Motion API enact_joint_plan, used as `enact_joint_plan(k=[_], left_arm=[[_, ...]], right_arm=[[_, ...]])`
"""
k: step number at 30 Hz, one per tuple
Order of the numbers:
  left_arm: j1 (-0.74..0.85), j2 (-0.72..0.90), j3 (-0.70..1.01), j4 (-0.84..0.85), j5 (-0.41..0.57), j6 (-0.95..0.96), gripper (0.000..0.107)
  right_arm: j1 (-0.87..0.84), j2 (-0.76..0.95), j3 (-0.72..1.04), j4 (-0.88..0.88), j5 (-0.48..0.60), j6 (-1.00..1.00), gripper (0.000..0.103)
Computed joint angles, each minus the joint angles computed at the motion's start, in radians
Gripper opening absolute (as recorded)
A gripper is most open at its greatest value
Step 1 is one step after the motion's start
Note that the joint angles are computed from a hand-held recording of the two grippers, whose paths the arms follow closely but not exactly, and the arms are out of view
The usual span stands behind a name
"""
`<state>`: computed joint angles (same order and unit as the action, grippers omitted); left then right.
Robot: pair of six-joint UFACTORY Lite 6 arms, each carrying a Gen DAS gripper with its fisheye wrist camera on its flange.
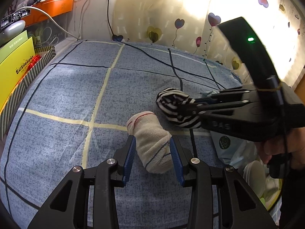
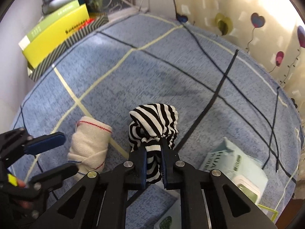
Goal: Organize soft objects
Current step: 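Grasp the white rolled sock with left tool while right tool grasps the striped sock, then carry the white sock with left tool while right tool carries the striped sock to the tray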
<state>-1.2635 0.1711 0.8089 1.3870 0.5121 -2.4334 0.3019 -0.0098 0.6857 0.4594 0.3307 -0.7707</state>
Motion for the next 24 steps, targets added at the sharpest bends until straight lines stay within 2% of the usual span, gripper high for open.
enact_joint_plan(k=[2,3,5,8,15,18,24], left_arm=[[0.019,0.028,0.018,0.010,-0.018,-0.004,0.038],[0.026,0.036,0.022,0.029,-0.031,-0.020,0.042],[0.046,0.076,0.054,0.012,-0.050,0.002,0.059],[0.066,0.123,0.081,0.056,-0.088,-0.035,0.059],[0.063,0.196,0.157,0.019,-0.090,0.007,0.059],[0.046,0.202,0.171,-0.002,-0.058,0.038,0.052],[-0.017,0.135,0.130,-0.046,0.025,0.046,0.051]], right_arm=[[-0.041,-0.033,-0.011,0.061,0.027,-0.079,0.011],[-0.055,-0.045,-0.016,0.077,0.033,-0.102,0.011],[-0.083,-0.072,-0.023,0.118,0.057,-0.152,0.011],[-0.094,-0.113,-0.037,0.151,0.077,-0.177,0.011],[-0.132,-0.202,-0.083,0.222,0.115,-0.250,0.011],[-0.168,-0.254,-0.107,0.247,0.143,-0.283,0.011],[-0.229,-0.392,-0.174,0.293,0.219,-0.336,0.011]])
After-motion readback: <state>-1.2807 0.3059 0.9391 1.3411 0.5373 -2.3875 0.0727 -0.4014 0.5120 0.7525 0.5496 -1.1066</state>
